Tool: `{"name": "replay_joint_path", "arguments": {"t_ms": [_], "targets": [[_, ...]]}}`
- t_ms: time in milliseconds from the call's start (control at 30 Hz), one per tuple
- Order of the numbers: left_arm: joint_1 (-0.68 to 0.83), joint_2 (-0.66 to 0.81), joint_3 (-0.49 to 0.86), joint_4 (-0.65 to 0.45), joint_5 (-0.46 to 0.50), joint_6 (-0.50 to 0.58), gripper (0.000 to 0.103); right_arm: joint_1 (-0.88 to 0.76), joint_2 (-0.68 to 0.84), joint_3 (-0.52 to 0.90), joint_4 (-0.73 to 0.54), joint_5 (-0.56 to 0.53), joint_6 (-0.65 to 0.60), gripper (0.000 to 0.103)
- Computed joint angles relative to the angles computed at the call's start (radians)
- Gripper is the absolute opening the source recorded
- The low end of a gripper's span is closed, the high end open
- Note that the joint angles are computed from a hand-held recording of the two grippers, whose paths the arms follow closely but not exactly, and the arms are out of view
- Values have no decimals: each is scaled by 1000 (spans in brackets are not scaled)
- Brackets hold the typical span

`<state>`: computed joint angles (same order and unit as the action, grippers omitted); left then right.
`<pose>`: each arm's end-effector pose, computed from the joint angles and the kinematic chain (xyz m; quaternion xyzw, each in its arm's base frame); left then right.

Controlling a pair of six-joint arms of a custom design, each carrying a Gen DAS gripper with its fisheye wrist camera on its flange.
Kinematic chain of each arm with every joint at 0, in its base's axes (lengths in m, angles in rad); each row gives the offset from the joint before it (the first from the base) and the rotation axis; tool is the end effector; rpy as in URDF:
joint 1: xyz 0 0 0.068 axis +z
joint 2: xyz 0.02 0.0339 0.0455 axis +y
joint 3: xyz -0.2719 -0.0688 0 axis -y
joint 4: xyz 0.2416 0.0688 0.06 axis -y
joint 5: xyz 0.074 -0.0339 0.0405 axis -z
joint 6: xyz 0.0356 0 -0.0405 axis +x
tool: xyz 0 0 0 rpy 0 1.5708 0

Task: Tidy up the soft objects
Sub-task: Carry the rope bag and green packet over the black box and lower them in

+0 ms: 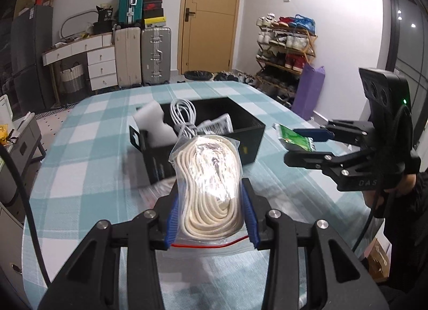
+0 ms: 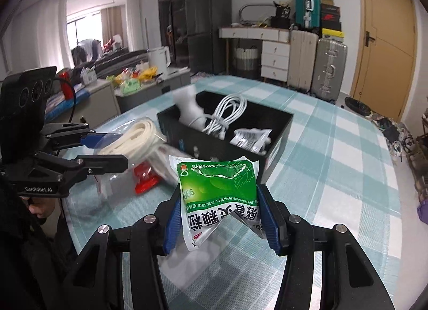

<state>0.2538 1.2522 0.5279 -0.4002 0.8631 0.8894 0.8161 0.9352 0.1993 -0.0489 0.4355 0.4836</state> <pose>0.1979 0.0234 0.1689 0.3647 0.8125 -0.2343 0.3897 0.1158 0.1013 0.1395 -0.0677 0.9032 0.0674 0.4185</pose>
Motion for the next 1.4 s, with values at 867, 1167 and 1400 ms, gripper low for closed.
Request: {"name": "replay_joint_path", "arguments": {"t_ms": [867, 1167, 1400], "targets": [[-49, 154, 170, 221, -51, -257, 40, -147, 81, 71, 83, -8, -24, 53], [-54, 198, 192, 260, -82, -282, 40, -211, 152, 97, 140, -53, -58, 53], [-89, 232, 202, 288, -112, -300, 40, -254, 230, 114, 204, -91, -80, 53]]}}
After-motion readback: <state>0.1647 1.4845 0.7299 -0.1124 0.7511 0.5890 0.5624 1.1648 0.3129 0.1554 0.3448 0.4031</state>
